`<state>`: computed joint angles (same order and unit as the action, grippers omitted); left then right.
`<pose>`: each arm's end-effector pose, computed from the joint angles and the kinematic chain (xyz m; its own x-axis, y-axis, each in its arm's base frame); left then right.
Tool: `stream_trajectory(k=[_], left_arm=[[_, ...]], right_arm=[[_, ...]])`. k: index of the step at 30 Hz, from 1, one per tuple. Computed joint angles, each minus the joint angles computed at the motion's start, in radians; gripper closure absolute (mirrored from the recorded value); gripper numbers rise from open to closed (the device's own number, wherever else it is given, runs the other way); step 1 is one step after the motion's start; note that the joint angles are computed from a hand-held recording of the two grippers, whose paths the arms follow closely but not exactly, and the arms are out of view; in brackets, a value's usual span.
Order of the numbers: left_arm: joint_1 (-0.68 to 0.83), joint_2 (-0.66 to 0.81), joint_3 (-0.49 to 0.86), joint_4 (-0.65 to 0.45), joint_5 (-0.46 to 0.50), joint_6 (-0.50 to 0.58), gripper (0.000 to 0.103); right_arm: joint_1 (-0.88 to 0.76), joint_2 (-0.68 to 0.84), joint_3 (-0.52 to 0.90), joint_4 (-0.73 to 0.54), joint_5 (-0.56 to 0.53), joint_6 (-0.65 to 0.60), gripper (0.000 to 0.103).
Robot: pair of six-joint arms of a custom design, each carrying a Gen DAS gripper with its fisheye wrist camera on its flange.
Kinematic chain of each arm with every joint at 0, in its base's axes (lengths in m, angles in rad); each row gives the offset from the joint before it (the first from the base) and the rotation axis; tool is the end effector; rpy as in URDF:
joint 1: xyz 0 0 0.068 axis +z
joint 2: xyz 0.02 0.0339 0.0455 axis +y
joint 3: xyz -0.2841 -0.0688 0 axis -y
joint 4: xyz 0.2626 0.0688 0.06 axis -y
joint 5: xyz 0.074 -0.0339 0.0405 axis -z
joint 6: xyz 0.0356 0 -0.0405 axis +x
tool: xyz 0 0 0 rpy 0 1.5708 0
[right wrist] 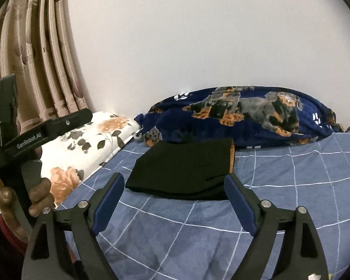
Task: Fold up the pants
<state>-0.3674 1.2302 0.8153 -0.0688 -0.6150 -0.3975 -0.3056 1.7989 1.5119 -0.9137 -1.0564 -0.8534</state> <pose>0.2695 -0.0817 0.2824 -0.3292 -0.2121 -0.9201 -0.3370 0.9367 -0.0953 0.3776 -0.0866 0.2881 -0.4698 -0.2405 -0.8494 -0.7701 0.5821 0.2610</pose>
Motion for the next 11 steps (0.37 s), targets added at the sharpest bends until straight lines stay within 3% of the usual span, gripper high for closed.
stream_trajectory(k=[5, 11], left_arm=[[-0.034, 0.018, 0.006, -0.034, -0.033, -0.024, 0.000], [-0.066, 0.024, -0.014, -0.048, -0.092, -0.056, 0.000]], right_arm=[[-0.020, -0.008, 0.004, -0.024, -0.010, -0.013, 0.016], [-0.011, -0.085, -0.082, 0.080, 0.027, 0.047, 0.010]])
